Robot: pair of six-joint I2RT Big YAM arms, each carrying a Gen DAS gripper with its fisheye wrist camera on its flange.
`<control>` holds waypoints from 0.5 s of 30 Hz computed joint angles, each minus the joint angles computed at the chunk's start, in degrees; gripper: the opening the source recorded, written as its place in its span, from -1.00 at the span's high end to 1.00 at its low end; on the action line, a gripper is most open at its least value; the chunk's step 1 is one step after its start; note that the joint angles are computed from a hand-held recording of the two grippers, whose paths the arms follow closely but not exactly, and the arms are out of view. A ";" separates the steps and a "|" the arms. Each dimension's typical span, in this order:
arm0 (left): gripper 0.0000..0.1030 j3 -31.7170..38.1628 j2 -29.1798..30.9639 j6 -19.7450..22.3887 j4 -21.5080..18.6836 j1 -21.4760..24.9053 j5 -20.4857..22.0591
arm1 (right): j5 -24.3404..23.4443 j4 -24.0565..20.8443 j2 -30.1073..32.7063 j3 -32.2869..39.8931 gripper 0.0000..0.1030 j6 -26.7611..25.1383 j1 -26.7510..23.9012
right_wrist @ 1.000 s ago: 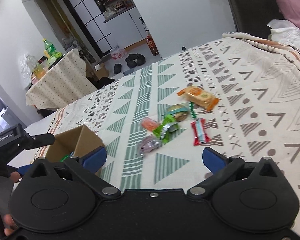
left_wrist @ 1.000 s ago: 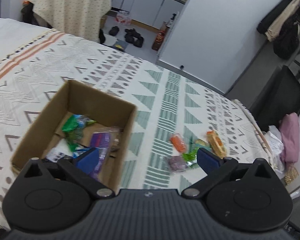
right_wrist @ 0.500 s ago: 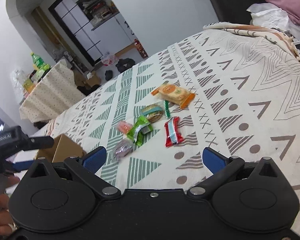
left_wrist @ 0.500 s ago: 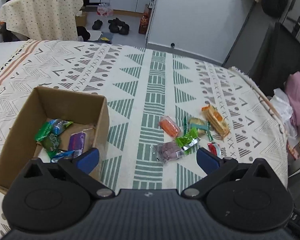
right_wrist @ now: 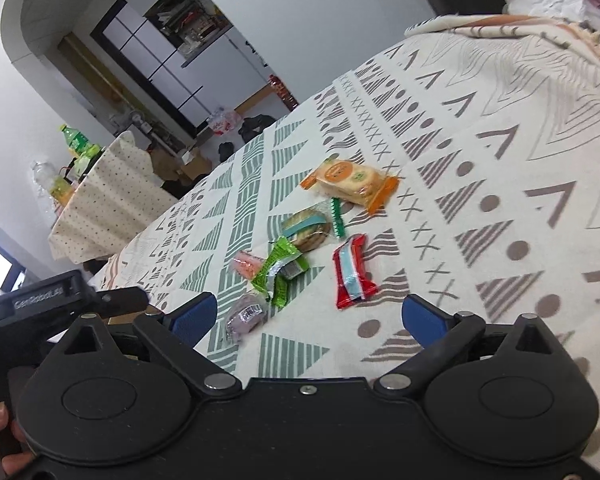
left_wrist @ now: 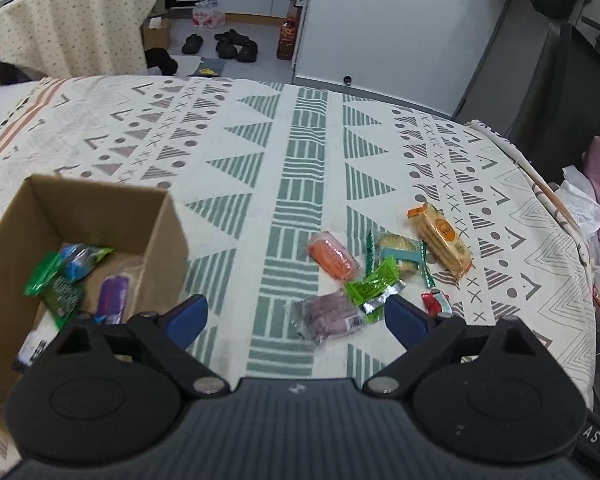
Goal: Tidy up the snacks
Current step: 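Move both tools back over the remaining snacks on the bed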
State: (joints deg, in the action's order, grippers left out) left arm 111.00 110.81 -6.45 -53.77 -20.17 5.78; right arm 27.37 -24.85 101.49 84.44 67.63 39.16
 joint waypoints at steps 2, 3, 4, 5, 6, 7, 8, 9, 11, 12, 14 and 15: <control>-0.80 0.83 1.02 -0.14 0.25 -0.19 0.33 | -1.03 0.82 0.70 0.32 -0.83 -0.21 -0.64; -0.77 1.53 1.72 -0.21 -0.07 -0.30 0.73 | -1.50 1.05 1.10 0.58 -0.80 -0.18 -0.99; -0.75 2.26 2.42 -0.30 -0.48 -0.41 1.16 | -1.92 0.91 1.54 0.99 -0.76 -0.07 -1.35; -0.72 2.86 3.06 -0.31 -0.79 -0.59 1.55 | -2.27 1.04 1.90 1.19 -0.73 -0.04 -1.69; -0.68 3.33 3.61 -0.15 -0.95 -0.80 1.73 | -2.50 1.08 2.31 1.49 -0.71 -0.12 -1.99; -0.67 3.60 4.05 0.16 -0.92 -1.05 1.73 | -2.50 0.60 2.74 1.95 -0.66 -0.21 -2.19; -0.64 4.00 4.60 0.51 -0.99 -1.28 1.72 | -2.42 -0.05 3.20 2.47 -0.61 -0.23 -2.36; -0.63 4.52 5.25 0.91 -1.23 -1.51 1.58 | -2.35 -0.64 3.62 2.89 -0.57 -0.14 -2.53; -0.63 5.61 6.63 2.11 -2.00 -1.92 0.69 | -1.15 -2.56 4.37 3.85 -0.52 0.23 -2.68; -0.63 6.37 7.44 2.10 -2.74 -2.01 0.58 | -0.51 -3.29 4.62 4.17 -0.51 0.32 -2.74; -0.63 7.41 8.69 1.49 -3.73 -1.97 1.54 | -0.06 -3.18 4.88 4.14 -0.48 0.10 -2.96; -0.63 7.73 9.18 1.49 -3.91 -2.10 1.28 | -0.09 -3.14 5.06 4.17 -0.48 0.04 -3.08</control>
